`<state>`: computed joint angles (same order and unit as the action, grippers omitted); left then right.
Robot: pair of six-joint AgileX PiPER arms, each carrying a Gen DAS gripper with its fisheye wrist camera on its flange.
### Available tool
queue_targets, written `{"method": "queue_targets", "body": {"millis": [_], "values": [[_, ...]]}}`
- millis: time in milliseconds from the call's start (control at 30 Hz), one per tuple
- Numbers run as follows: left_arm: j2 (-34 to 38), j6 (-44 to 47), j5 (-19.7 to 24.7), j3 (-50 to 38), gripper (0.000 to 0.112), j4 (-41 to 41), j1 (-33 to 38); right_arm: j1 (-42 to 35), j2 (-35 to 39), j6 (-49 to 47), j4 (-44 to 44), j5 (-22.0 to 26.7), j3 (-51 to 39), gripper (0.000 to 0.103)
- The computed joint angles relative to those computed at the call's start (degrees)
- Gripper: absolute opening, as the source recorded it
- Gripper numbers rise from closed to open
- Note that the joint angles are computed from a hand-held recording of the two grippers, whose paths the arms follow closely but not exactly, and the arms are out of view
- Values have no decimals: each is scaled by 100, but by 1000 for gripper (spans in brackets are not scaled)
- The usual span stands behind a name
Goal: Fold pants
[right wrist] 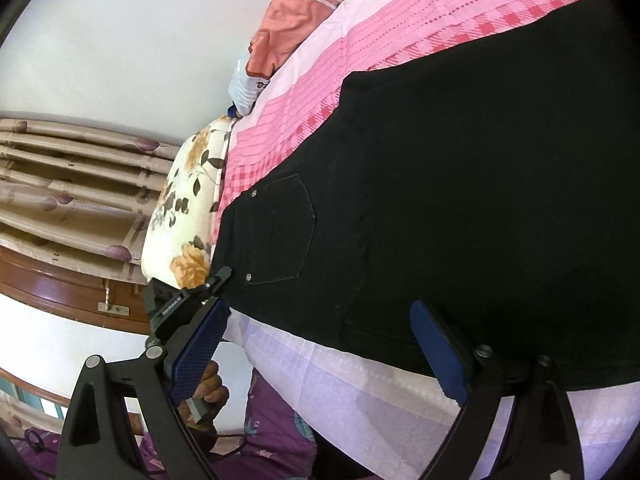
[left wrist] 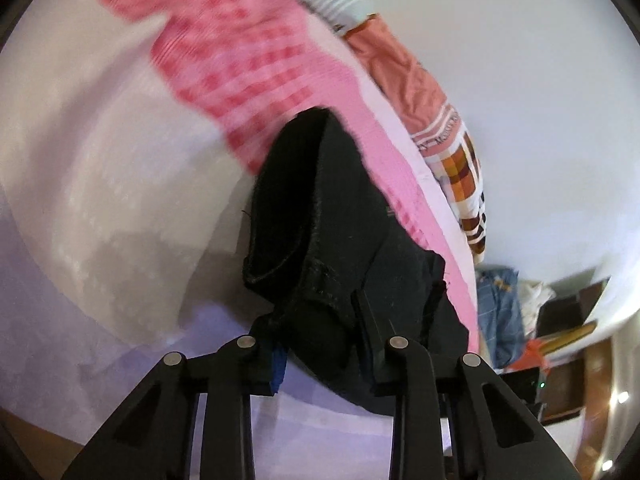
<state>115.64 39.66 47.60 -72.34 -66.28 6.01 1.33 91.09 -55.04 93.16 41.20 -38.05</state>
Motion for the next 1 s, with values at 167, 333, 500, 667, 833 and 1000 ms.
{"method": "queue_targets", "body": {"millis": [167, 333, 500, 667, 833, 1000], "values": [[-547, -400, -833, 57, 29, 868, -549, -34, -39, -44, 74, 8, 66, 91], [-894, -898, -1471, 151, 29, 1743, -1018, -58, -60, -94, 165, 13, 125, 91], [-961, -1430, -1750, 90, 29, 2485, -1305, -55, -73, -97, 185, -1, 152, 91], [-1014, -1657, -1886, 90, 29, 2854, -1439, -52, -71, -90, 189, -1, 155, 91], [-1028, -1729, -1884, 101, 29, 2893, -1457, -42, -66, -119, 252, 4, 173, 91], [-1016, -1803, -1878, 76, 29, 2971, -1480, -73, -63, -171, 290, 42, 201, 91]]}}
